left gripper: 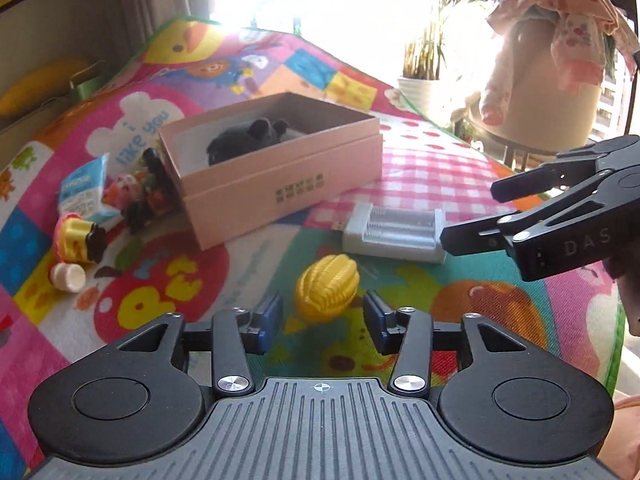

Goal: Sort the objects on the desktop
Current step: 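Move the open right tool to the white battery charger on the mat, then close the right tool on the white battery charger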

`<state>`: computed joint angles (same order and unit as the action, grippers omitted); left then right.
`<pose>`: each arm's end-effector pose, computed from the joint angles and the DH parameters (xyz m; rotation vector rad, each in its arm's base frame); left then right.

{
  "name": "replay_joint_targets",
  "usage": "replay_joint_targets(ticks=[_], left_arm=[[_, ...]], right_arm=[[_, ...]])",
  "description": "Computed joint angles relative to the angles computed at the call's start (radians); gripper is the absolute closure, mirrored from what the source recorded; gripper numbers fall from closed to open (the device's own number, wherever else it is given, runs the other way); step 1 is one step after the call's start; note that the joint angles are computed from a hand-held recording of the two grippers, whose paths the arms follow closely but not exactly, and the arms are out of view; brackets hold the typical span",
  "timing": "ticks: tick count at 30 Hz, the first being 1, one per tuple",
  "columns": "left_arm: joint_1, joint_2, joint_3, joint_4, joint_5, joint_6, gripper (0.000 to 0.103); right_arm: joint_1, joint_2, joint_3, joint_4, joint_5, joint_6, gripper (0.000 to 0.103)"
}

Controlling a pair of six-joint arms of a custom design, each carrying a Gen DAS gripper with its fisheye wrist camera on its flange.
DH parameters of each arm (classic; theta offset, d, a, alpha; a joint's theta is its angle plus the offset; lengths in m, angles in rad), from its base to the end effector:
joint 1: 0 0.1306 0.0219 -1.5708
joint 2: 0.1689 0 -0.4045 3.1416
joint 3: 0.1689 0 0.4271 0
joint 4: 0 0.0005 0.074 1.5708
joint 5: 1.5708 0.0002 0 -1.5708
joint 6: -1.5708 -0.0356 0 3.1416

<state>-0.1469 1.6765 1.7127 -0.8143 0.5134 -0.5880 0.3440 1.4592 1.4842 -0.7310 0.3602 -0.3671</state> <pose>0.6236 -0.1105 0.4615 1.0348 2.0029 -0.3688 0.5255 0.1744 0.4753 0.2118 2.2133 -0.0222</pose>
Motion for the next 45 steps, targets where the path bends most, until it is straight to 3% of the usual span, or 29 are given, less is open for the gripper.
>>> replay_joint_targets(ticks=[1,3,4,9,11,14,18,23,28,33,37,41,45], left_arm=[[0.001,0.000,-0.001,-0.003,-0.015,-0.006,0.039],[0.003,-0.008,-0.017,0.024,-0.060,-0.011,0.012],[0.002,-0.012,-0.027,0.052,-0.094,-0.008,0.008],[0.009,0.017,0.004,0.113,-0.219,0.075,0.007],[0.016,0.025,0.015,0.121,-0.229,0.108,0.005],[0.028,0.027,0.020,0.103,-0.183,0.132,0.000],[0.032,0.030,0.026,0.043,-0.049,0.130,0.000],[0.016,0.030,0.023,0.040,0.007,0.106,0.000],[-0.016,0.033,0.024,0.079,-0.087,0.128,0.000],[-0.024,0.042,0.028,0.127,-0.160,0.078,0.000],[-0.018,0.076,0.067,0.139,-0.248,0.100,0.000],[-0.010,0.092,0.086,0.122,-0.299,0.112,0.000],[0.002,0.102,0.104,0.091,-0.292,0.172,0.000]], right_arm=[[0.004,-0.004,-0.006,0.003,0.005,0.011,0.020],[0.013,-0.007,-0.013,0.001,0.011,0.037,0.017],[0.014,-0.003,-0.009,-0.005,0.007,0.045,0.017],[-0.002,0.070,0.071,-0.085,-0.006,0.114,0.017],[-0.008,0.106,0.108,-0.118,0.055,0.139,0.017],[-0.013,0.135,0.140,-0.142,0.172,0.085,0.017],[-0.035,0.089,0.083,-0.061,0.011,0.005,0.011],[-0.035,0.074,0.046,-0.052,0.001,-0.034,0.007],[-0.046,0.049,0.006,-0.015,-0.001,-0.090,0.002],[-0.037,0.056,0.004,-0.007,0.028,-0.080,0.000],[-0.033,0.055,0.001,-0.001,0.027,-0.090,0.000],[-0.025,0.078,0.035,-0.055,0.049,-0.074,0.000],[-0.028,0.097,0.071,-0.107,0.041,-0.074,0.000]])
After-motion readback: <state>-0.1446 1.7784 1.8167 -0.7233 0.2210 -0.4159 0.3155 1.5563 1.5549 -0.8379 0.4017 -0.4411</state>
